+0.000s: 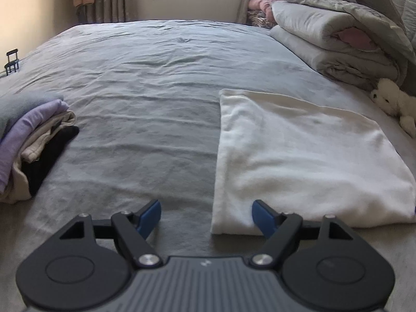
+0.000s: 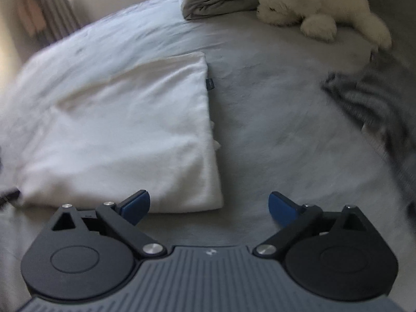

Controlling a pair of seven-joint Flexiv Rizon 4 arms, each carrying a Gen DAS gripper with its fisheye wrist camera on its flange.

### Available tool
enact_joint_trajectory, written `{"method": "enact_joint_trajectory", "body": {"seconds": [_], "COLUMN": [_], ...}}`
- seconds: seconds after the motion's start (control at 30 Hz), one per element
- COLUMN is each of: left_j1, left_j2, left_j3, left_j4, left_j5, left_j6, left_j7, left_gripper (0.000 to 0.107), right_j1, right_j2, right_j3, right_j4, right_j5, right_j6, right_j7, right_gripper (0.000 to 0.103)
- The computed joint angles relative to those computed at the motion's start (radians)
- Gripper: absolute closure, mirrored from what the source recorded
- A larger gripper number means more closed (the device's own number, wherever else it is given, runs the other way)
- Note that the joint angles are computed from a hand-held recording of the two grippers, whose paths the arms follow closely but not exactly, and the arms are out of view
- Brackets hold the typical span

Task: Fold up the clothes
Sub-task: 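Move the right gripper to the white shirt's side edge and close on it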

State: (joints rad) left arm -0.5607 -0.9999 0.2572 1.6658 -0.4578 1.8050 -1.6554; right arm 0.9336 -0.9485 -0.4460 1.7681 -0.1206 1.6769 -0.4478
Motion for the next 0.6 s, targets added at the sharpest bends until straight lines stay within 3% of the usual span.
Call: {"method": "enact_joint_trajectory", "body": {"seconds": [0.27,0.6], "left_j1": [-0.002,0.026], "left_j2": [0.007,-0.003], "left_j3": [0.007,-0.076], "left_j4": [0.003,-0.011], "left_j5": [-0.010,0.024], "left_j6": [-0.009,0.094], "left_j7": [-0.021,0.007], "left_gripper": [0.028,0.026], "right_j1": [-0.214,-0.158], "right_j2": [0.004,-0.046], "right_j3": [0.290,0.249], "right_j4": [-0.042,-0.112], "right_j5": [0.117,0.251], "right_j6": [0.198,0.225], "right_j7": [0.013,0.040], "right_gripper": [0.002,0.000]}}
